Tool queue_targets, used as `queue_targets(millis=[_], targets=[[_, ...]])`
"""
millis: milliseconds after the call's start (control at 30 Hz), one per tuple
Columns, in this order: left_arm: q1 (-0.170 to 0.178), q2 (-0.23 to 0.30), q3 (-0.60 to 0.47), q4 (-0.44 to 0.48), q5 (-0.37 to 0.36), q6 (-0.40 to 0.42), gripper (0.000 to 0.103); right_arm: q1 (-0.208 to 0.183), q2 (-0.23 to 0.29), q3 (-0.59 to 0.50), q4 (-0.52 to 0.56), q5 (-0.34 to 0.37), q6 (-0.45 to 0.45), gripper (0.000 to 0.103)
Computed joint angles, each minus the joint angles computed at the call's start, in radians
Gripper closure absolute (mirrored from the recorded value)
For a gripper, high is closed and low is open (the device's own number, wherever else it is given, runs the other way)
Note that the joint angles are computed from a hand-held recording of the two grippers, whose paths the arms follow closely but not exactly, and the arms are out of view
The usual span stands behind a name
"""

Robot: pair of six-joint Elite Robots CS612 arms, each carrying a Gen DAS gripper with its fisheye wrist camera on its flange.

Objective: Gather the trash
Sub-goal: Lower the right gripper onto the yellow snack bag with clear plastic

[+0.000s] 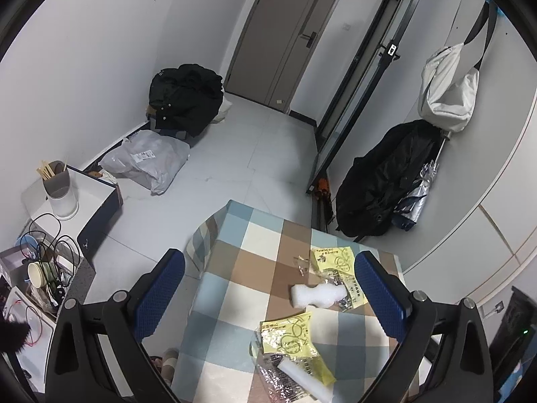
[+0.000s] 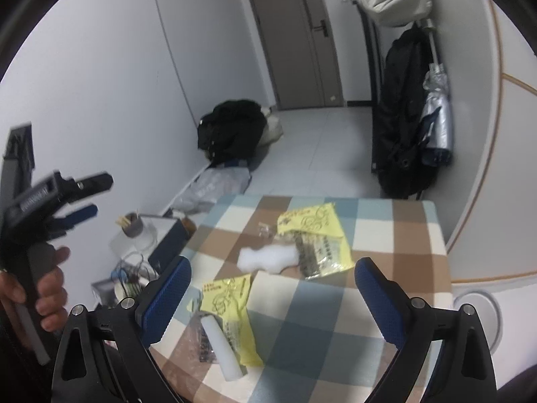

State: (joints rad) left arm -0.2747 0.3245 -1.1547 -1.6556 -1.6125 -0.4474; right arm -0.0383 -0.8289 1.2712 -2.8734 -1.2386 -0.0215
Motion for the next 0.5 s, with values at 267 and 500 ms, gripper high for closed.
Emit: queue_targets(millis=[267,500], targets=[[0.023,-0.011,0.016,0.054,-0.043,-0.048,0.004,0.026,0.031,-0.035,0.140,0.016,-0.070,0.005],[0.031,-0.012,0.019,0.074,-0.066,-0.092,0.004,0.057,0.043,-0.033,0.208,0.026,-0.195,0.008]])
